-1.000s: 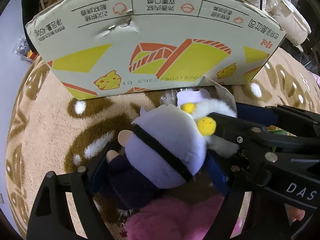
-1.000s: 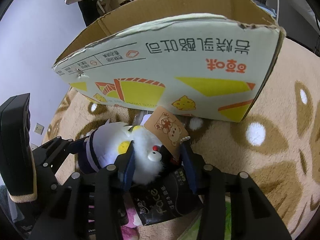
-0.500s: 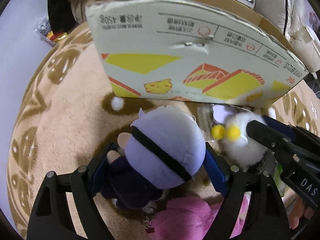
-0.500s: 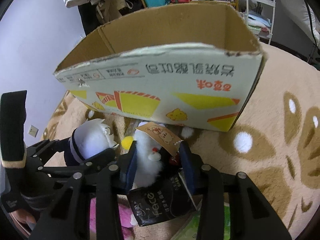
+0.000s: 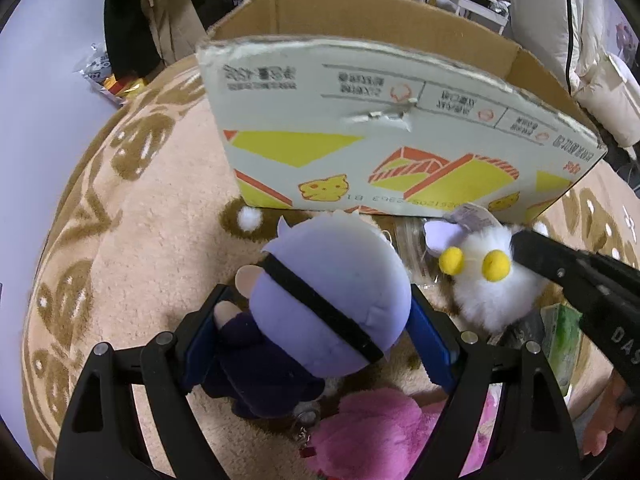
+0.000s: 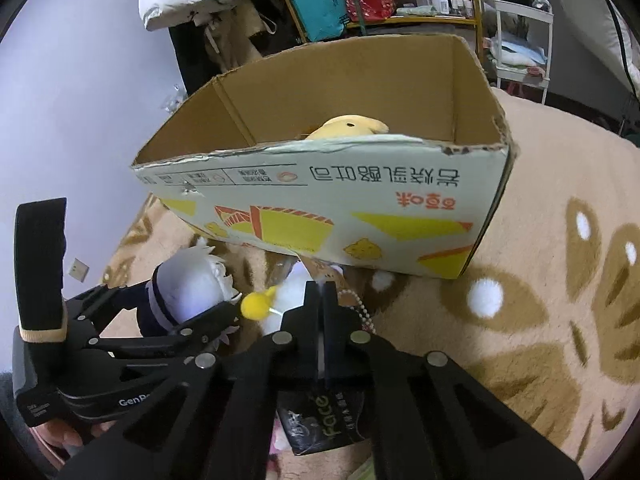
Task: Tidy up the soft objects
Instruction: 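Lift the plush doll with the left tool while the right tool carries the white chick toward the box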
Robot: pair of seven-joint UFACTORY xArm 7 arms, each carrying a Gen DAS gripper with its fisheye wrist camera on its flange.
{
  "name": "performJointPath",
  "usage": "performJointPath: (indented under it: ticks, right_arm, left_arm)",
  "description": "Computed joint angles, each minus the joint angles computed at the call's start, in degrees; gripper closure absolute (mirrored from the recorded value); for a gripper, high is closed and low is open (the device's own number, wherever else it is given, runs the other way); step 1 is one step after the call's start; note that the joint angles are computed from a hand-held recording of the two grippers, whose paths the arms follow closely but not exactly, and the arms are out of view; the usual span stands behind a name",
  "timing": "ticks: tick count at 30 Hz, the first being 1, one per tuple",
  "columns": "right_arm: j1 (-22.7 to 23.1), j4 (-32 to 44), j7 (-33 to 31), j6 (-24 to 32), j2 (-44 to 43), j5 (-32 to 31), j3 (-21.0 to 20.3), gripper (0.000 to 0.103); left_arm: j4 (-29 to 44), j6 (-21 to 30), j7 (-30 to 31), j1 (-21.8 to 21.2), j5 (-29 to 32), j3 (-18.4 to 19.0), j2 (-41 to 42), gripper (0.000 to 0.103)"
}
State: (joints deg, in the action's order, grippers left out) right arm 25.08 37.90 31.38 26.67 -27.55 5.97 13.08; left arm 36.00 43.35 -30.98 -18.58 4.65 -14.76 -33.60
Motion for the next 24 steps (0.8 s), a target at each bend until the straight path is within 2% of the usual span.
performJointPath:
  ticks: [7, 14, 24]
  right_arm:
    - [-3.73, -0.52, 5.43, -0.68, -3.5, -5.53, 3.75, 0.101]
    - [-5.23, -1.42, 9.04, -0.93, -9.47, -8.15, 4.54, 0.101]
    - [-9.29, 0.17, 12.29, -0.51, -13.85, -13.11, 8.03, 0.101]
  left_arm:
    - [-0.69, 0.25, -3.2, 1.41, 2.63, -2.06, -4.94, 0.019]
    - [-1.29, -1.46, -5.67, 2.6, 5.62, -4.32, -11.69, 0.02]
    - [-2.41, -6.56, -10.29, 8.88, 10.81, -7.65, -19.3, 0.02]
